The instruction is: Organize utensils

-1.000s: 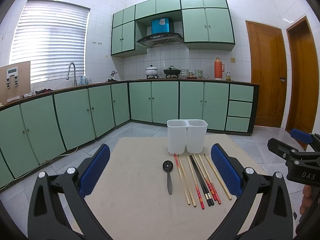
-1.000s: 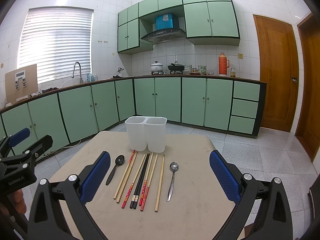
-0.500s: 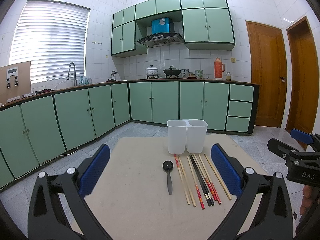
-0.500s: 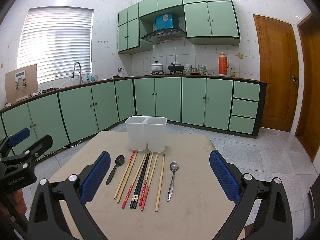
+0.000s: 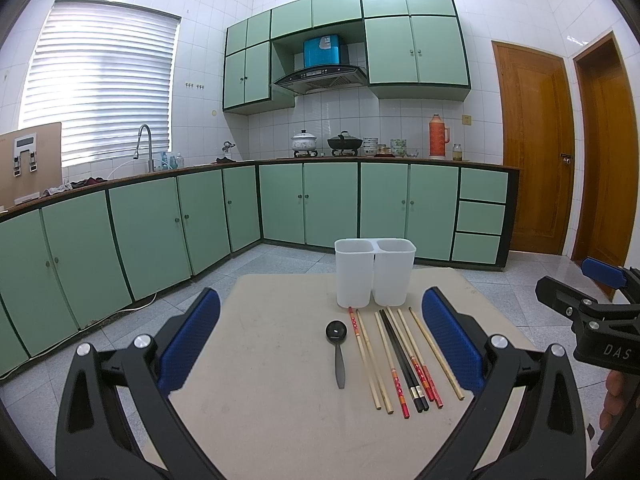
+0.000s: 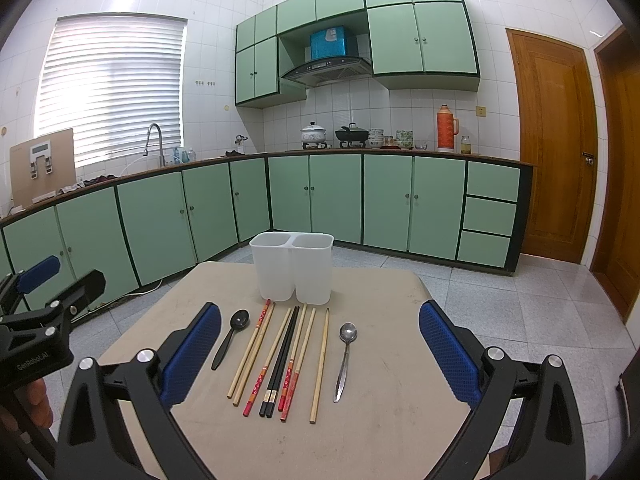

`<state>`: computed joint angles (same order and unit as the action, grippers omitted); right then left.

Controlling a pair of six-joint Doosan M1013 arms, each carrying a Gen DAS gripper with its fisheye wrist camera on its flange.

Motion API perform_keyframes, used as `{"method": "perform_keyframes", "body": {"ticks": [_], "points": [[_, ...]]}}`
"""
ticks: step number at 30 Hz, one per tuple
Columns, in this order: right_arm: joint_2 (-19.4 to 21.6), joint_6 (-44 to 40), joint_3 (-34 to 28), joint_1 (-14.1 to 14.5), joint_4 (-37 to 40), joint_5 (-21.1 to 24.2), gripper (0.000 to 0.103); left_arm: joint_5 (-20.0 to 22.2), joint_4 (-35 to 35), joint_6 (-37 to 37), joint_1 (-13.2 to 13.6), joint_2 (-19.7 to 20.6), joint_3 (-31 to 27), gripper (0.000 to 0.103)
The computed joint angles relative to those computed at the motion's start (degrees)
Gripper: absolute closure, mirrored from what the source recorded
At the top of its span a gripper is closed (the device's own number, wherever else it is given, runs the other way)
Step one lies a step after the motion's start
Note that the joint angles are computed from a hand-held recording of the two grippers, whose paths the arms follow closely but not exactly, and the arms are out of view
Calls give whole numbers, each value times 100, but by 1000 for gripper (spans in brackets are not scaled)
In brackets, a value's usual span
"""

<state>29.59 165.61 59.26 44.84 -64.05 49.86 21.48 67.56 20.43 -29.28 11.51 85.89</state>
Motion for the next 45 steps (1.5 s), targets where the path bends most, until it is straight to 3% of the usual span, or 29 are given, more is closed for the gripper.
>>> {"method": "perform_keyframes", "body": {"ticks": [26, 39, 45], "points": [[12, 30, 26, 20, 44, 22, 6, -41, -123, 91, 54, 51, 10, 5], [180, -414, -265, -139, 457, 55, 6, 131, -1074, 1055, 114, 274, -317, 5], [416, -897, -646, -297, 897, 199, 6, 385, -1924, 1915, 212, 565, -742, 5]]}}
